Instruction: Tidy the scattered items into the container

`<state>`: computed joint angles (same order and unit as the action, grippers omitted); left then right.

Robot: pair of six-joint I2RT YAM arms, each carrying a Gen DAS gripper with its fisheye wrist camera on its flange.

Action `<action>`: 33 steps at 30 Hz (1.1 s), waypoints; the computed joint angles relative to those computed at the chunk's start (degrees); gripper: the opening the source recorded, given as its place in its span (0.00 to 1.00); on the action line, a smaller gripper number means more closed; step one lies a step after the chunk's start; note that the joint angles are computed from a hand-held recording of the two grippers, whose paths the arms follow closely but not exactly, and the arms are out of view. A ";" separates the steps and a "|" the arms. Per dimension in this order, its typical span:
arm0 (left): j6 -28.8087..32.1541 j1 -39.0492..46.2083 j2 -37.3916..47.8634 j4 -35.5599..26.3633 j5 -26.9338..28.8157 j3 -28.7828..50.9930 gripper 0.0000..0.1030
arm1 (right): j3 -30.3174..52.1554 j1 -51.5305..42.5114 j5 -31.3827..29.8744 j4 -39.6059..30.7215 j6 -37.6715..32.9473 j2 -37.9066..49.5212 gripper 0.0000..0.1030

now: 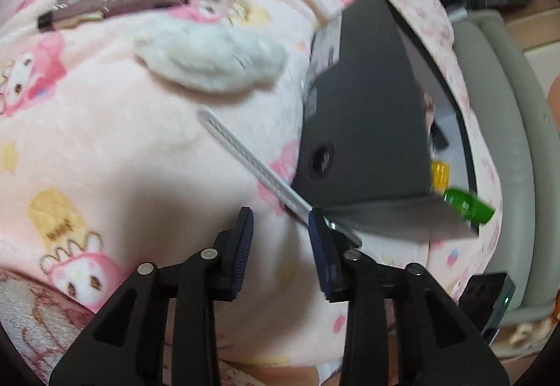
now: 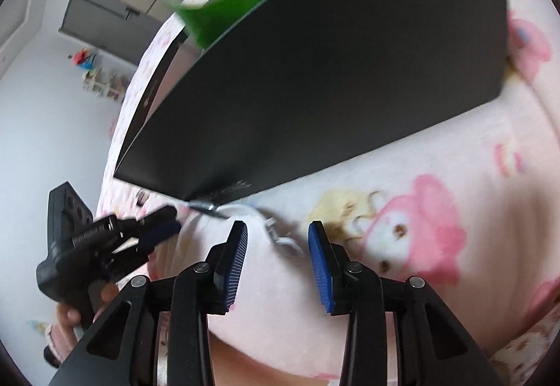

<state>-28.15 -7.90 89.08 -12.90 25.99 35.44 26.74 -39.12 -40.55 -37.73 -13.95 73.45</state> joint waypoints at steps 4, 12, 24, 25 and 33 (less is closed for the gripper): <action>-1.81 0.75 0.47 1.69 1.72 -1.51 0.42 | 1.19 2.49 -4.80 -4.19 -5.35 0.92 0.31; -8.43 2.38 0.63 7.99 2.82 -5.08 0.42 | -1.49 -0.99 -5.26 -2.00 -4.38 0.79 0.31; -4.58 -8.24 2.56 -0.82 -11.05 0.84 0.24 | -0.07 -1.30 4.71 -3.73 -2.07 -15.12 0.31; -4.55 -8.05 2.13 0.09 -10.07 0.37 0.24 | 0.77 0.32 4.92 -3.65 -2.61 -12.10 0.31; -6.25 -7.74 8.46 2.84 -6.02 4.19 0.28 | 0.79 10.89 1.99 9.60 7.48 5.03 0.32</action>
<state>-34.40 -15.64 97.53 -10.05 19.97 39.63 27.53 -28.23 -38.57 -28.12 -6.47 78.47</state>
